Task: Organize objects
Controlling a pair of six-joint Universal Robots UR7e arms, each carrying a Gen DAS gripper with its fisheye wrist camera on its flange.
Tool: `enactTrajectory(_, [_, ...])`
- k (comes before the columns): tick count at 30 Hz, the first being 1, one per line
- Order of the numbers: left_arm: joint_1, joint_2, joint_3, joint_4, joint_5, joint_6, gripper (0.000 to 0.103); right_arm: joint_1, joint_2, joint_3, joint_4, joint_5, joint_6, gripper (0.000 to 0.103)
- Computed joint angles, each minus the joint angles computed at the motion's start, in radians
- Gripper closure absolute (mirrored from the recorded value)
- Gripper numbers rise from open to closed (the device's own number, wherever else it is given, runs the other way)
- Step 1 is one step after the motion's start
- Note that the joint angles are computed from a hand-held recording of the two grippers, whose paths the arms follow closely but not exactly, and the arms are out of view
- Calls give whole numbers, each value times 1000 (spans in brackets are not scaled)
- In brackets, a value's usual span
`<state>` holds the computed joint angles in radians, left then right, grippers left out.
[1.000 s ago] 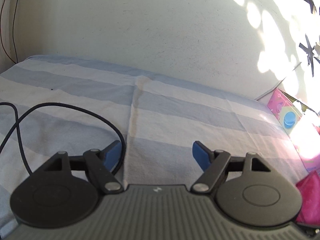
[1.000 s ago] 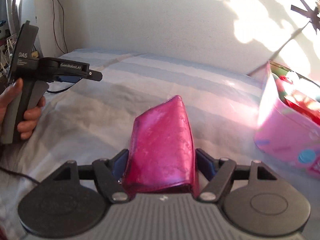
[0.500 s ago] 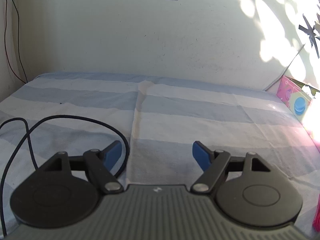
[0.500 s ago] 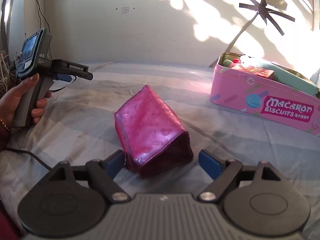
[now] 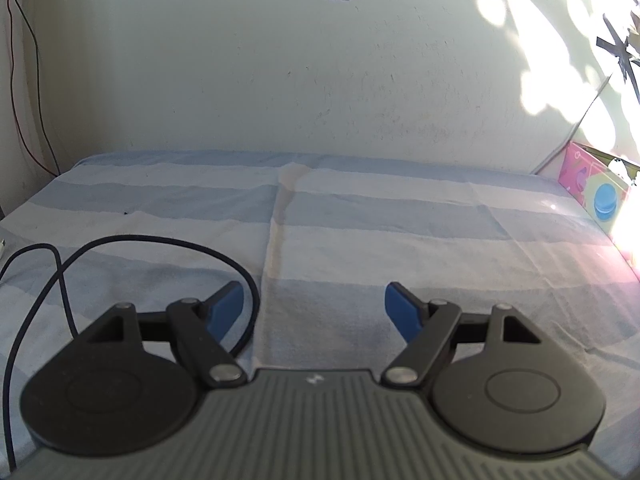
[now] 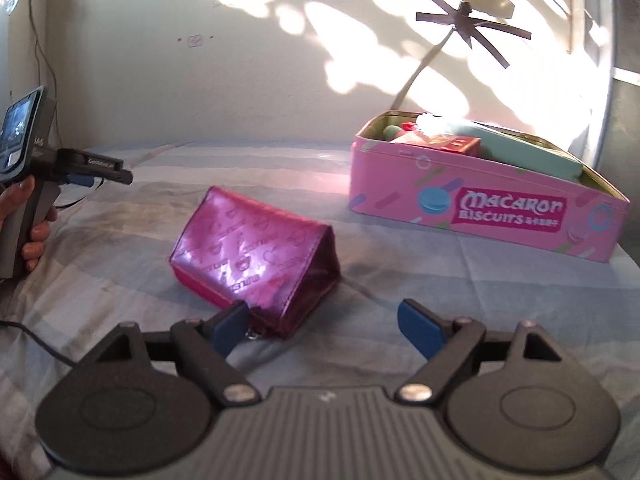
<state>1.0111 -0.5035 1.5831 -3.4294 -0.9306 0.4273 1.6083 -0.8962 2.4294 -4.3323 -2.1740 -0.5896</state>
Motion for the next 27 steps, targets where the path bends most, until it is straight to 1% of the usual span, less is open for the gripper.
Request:
enactTrajectory(3, [-2,-1,3,2,7,0,24,-9,-14,14,-27,12,9,19])
enactTrajectory(8, [-6,-1,2,16,18,0,24,-25,-30,41,-24,83,23,19])
enactTrajectory(10, [-10,-23,21,66,19,-44,25,-29,-27,44,-25,102,22,20])
enactTrajectory(11, [-10,-52,51,101,-19,-83,25,-29,-24,46,-22,109,28,21])
enactTrajectory(12, [-13,-78,88,112,-72,-99,25,-30,-22,48,-20,116,32,22])
enactTrajectory(14, [-33,-113,154,100,-145,-79,25,-35,-22,54,-16,130,40,24])
enactTrajectory(16, [-51,-146,204,118,-242,-72,25,-42,-26,60,-7,144,51,28])
enactTrajectory(18, [-63,-168,216,193,-329,-85,25,-53,-30,68,-12,169,57,30])
enactTrajectory(22, [-68,-183,205,353,-495,-91,28,-72,-37,86,-22,222,70,38])
enactTrajectory(24, [-77,-182,217,377,-537,-76,29,-81,-45,96,-17,250,71,42])
enactTrajectory(25, [-80,-181,219,386,-546,-68,29,-86,-48,100,-13,265,71,43])
enactTrajectory(26, [-85,-176,224,395,-547,-61,32,-91,-50,102,-10,279,70,44])
enactTrajectory(27, [-90,-168,222,409,-537,-58,38,-94,-49,102,-8,290,70,46])
